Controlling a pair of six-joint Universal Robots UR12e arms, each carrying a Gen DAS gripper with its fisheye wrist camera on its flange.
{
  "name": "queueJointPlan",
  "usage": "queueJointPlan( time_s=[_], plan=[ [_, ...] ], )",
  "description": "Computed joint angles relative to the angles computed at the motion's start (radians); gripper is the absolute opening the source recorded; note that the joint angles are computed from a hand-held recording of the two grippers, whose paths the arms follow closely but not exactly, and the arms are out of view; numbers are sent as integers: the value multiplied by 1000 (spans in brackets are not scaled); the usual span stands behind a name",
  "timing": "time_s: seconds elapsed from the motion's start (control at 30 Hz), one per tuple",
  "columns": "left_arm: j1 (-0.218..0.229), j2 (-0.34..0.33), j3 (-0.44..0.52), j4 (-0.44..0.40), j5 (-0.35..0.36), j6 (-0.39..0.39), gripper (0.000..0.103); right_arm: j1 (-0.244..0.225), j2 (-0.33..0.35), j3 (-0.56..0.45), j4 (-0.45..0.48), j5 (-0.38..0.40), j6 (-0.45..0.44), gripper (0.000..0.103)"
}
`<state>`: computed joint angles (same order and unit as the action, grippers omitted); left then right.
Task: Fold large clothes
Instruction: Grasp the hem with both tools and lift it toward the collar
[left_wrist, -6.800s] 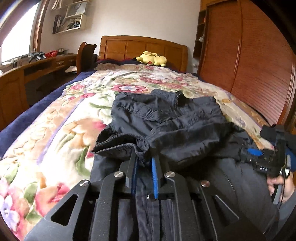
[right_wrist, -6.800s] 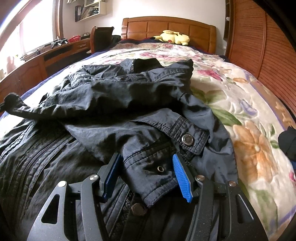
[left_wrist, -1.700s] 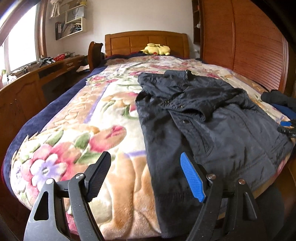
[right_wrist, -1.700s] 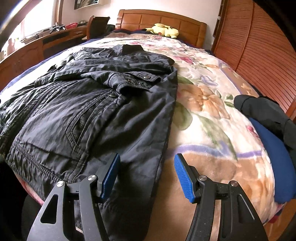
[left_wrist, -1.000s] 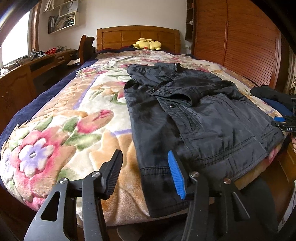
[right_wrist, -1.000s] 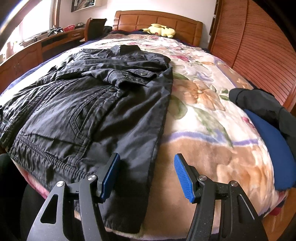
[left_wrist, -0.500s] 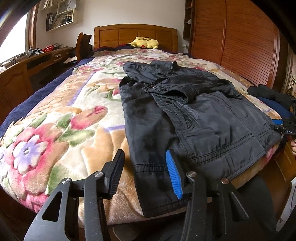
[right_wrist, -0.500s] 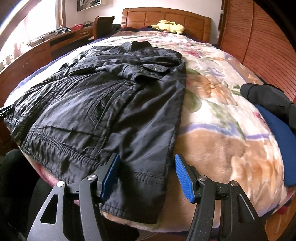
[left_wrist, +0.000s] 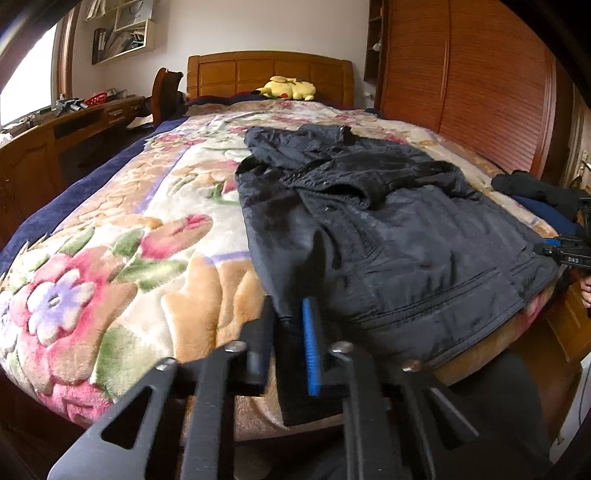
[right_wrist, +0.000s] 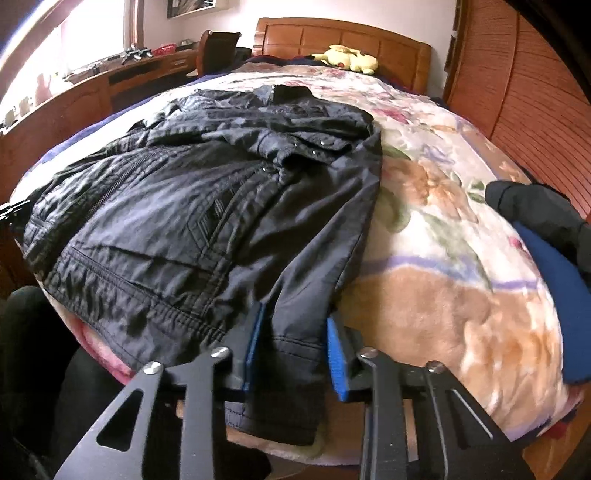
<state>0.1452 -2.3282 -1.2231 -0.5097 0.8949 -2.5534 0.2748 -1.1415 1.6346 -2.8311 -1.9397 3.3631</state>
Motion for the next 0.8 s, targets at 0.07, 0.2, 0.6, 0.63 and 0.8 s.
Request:
queueJointPlan(
  time_s=[0.07, 0.2, 0.6, 0.63, 0.8],
  plan=[
    [1, 6, -3, 11, -11, -6, 8, 0, -5, 4, -33, 6, -21, 21],
    [4, 26, -18, 80, -54, -41, 7, 7, -13, 8, -110, -5, -42, 17],
    [20, 60, -6, 249, -183, -167, 7, 34, -67, 37, -294, -56, -98, 14],
    [23, 64, -8, 262, -191, -175, 7, 37, -75, 45, -307, -59, -102, 13],
    [38, 84, -21, 348, -229, -222, 7, 51, -125, 98, -377, -77, -139, 13]
  ],
)
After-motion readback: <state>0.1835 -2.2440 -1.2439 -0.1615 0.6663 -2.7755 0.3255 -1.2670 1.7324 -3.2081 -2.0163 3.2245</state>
